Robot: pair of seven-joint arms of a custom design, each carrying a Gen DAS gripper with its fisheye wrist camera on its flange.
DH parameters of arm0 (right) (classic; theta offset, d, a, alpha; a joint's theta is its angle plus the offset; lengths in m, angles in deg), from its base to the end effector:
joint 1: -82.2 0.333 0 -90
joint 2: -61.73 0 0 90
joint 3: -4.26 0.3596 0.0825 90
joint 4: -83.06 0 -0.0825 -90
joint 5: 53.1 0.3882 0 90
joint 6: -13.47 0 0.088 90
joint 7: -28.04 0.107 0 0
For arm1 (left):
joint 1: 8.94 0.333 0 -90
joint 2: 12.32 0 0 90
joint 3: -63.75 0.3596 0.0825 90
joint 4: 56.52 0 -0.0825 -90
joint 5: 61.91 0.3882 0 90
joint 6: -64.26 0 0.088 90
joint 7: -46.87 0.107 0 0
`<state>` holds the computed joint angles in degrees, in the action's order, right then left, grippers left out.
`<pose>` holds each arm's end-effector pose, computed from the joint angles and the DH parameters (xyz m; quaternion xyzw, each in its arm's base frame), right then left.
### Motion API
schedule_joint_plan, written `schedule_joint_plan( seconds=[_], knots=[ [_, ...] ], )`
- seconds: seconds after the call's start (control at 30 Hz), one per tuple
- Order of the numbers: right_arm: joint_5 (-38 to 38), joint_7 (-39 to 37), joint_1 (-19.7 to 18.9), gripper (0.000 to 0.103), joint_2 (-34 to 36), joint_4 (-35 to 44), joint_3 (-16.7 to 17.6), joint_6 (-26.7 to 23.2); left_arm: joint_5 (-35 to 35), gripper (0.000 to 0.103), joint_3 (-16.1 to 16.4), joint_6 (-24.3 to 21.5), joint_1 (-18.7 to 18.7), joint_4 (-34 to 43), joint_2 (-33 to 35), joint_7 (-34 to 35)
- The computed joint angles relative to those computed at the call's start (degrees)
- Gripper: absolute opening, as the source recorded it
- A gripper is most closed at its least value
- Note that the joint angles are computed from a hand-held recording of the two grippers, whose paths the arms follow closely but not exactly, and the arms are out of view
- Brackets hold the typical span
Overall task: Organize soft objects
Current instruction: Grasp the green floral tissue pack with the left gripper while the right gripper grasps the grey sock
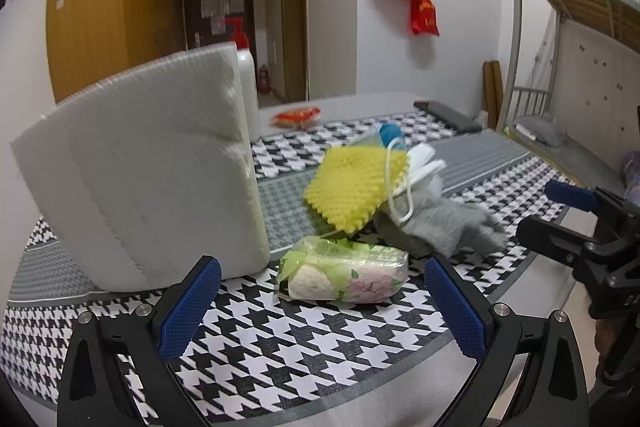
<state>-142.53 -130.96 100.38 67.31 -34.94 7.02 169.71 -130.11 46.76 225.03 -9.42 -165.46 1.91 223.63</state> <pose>0.5449 0.2478 0.4637 -0.5373 0.6833 -0.3497 0.3493 0.6428 -0.1397 0.4650 -0.3540 0.8177 -0.4145 0.1851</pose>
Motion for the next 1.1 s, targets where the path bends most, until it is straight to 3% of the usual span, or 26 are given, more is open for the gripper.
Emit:
schedule_joint_plan(
  seconds=[0.13, 0.43, 0.77, 1.0, 1.1],
  knots=[
    [0.8, -0.7, -0.4, 0.103, 0.7, 0.4, -0.4, 1.1, 6.7, 0.096, 0.8, -2.6, -0.5, 1.5, 1.6, -5.3],
    [1.7, -2.2, -1.1, 0.103, 1.7, 1.2, -1.2, 3.9, 17.7, 0.094, -0.2, -2.9, -0.2, 3.6, 4.4, -12.2],
    [6.5, -8.8, -1.4, 0.103, 4.2, 3.1, -2.7, 7.0, 29.2, 0.092, -1.9, 0.1, -0.3, 4.8, 6.9, -19.7],
    [7.6, -10.9, -1.0, 0.103, 5.6, 4.5, -4.0, 10.0, 30.6, 0.073, -4.2, -2.1, 1.9, 6.1, 7.9, -20.3],
    [9.0, -12.5, -0.9, 0.103, 6.4, 5.1, -4.3, 11.4, 29.7, 0.072, -4.9, -3.4, 2.7, 6.6, 8.0, -19.7]
  ],
)
